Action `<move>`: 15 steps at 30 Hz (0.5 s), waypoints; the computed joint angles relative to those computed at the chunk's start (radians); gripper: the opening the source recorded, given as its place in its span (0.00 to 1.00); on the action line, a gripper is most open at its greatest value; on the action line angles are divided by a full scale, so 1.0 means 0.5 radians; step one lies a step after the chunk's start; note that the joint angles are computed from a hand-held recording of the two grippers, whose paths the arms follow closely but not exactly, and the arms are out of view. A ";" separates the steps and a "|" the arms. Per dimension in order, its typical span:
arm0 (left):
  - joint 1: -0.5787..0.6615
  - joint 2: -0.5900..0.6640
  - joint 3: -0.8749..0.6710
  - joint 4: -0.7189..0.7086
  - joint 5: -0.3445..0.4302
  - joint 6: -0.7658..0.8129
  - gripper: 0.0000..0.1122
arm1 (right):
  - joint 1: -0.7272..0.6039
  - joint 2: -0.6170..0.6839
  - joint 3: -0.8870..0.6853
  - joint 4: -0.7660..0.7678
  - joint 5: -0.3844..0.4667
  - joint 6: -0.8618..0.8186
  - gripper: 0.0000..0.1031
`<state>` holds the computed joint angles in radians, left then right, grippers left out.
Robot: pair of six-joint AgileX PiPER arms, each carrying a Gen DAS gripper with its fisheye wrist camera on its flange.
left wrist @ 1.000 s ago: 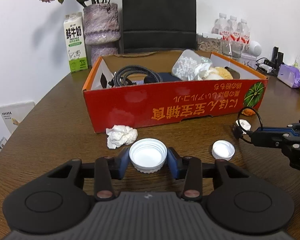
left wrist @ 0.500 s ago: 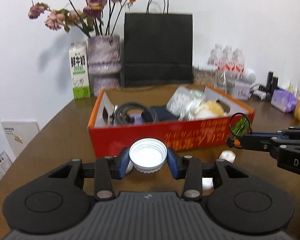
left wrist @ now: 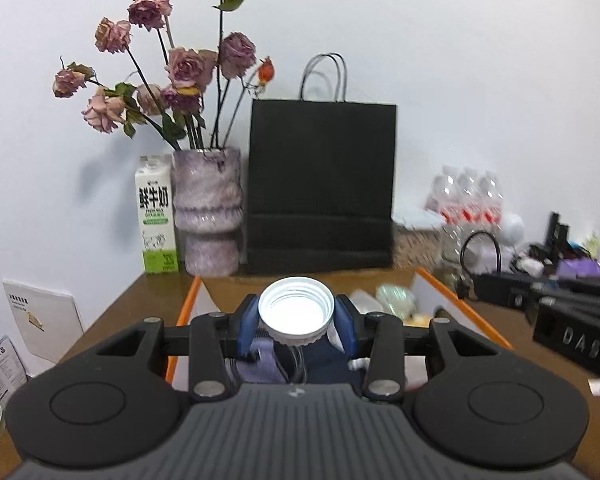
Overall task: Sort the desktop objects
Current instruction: 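Carry cap and USB cable over the box and release them inside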
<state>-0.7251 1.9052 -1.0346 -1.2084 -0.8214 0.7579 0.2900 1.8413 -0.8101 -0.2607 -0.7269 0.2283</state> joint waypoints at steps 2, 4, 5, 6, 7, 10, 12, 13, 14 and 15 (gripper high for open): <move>0.041 0.065 -0.098 -0.014 -0.002 0.017 0.37 | 0.014 0.077 -0.120 0.037 0.053 -0.022 0.05; 0.082 0.130 -0.171 -0.002 0.001 0.002 0.37 | 0.027 0.180 -0.251 0.079 0.089 -0.044 0.05; 0.104 0.168 -0.218 -0.007 0.014 0.017 0.37 | 0.031 0.241 -0.320 0.095 0.098 -0.049 0.05; 0.128 0.214 -0.272 -0.021 0.025 0.038 0.37 | 0.034 0.300 -0.384 0.101 0.107 -0.048 0.05; 0.151 0.248 -0.300 -0.004 0.036 0.020 0.37 | 0.039 0.362 -0.454 0.109 0.133 -0.052 0.05; 0.198 0.335 -0.372 0.012 0.066 0.048 0.37 | 0.045 0.504 -0.626 0.135 0.225 -0.076 0.05; 0.221 0.397 -0.414 0.033 0.063 0.051 0.37 | 0.048 0.579 -0.732 0.161 0.305 -0.105 0.05; 0.231 0.421 -0.427 0.053 0.067 0.039 0.37 | 0.049 0.605 -0.764 0.179 0.327 -0.118 0.05; 0.239 0.442 -0.442 0.059 0.072 0.035 0.37 | 0.047 0.631 -0.801 0.192 0.355 -0.128 0.05; 0.247 0.462 -0.460 0.056 0.083 0.049 0.37 | 0.044 0.651 -0.828 0.193 0.376 -0.129 0.05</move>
<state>-0.6013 2.1364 -1.2646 -1.1803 -0.7800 0.7824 0.3120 2.1670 -1.2239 -0.1644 -0.5390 0.1637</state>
